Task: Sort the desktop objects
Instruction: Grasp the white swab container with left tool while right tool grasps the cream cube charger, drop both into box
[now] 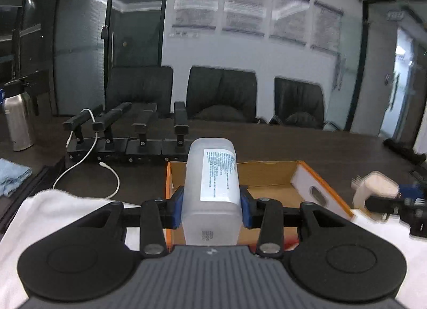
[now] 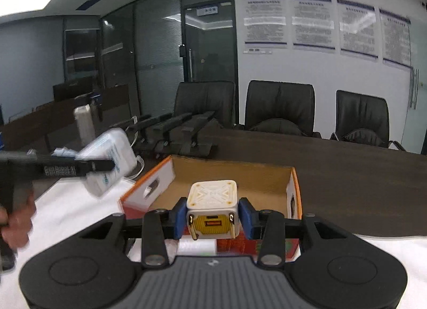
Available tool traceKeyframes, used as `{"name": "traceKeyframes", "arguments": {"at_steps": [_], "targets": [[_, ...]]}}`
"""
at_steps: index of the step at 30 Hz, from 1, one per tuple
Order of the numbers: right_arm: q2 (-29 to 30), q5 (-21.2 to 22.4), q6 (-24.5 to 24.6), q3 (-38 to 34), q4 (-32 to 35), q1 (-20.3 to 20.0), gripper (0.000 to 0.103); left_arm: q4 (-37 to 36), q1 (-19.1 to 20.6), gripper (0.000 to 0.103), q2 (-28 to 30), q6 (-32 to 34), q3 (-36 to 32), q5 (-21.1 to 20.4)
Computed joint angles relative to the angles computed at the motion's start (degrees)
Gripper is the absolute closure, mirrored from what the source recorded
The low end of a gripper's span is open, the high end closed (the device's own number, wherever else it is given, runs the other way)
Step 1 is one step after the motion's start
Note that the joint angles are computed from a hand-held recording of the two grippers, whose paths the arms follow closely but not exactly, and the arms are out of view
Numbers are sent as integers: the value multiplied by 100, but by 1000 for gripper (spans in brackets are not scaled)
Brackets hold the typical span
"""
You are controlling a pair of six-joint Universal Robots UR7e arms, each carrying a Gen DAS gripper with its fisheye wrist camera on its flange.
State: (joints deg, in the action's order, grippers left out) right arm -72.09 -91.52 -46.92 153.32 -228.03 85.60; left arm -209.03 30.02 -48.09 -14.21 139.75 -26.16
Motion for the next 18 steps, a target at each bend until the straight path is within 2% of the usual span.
{"name": "traceKeyframes", "arguments": {"at_steps": [3, 6, 9, 11, 15, 18], "targets": [[454, -692, 161, -1170, 746, 420, 64, 80, 693, 62, 457, 729, -927, -130], [1011, -1031, 178, -2086, 1335, 483, 64, -2, 1249, 62, 931, 1256, -1626, -223], [1535, -1114, 408, -2870, 1940, 396, 64, 517, 1641, 62, 1110, 1049, -2083, -283], [1896, -1320, 543, -3364, 2387, 379, 64, 856, 1851, 62, 1205, 1022, -2352, -320], [2591, -1793, 784, -4073, 2860, 402, 63, 1960, 2115, 62, 1186, 351, -2715, -465], [2980, -2233, 888, -4561, 3259, 508, 63, 2517, 2209, 62, 1218, 126, -2909, -446]]}}
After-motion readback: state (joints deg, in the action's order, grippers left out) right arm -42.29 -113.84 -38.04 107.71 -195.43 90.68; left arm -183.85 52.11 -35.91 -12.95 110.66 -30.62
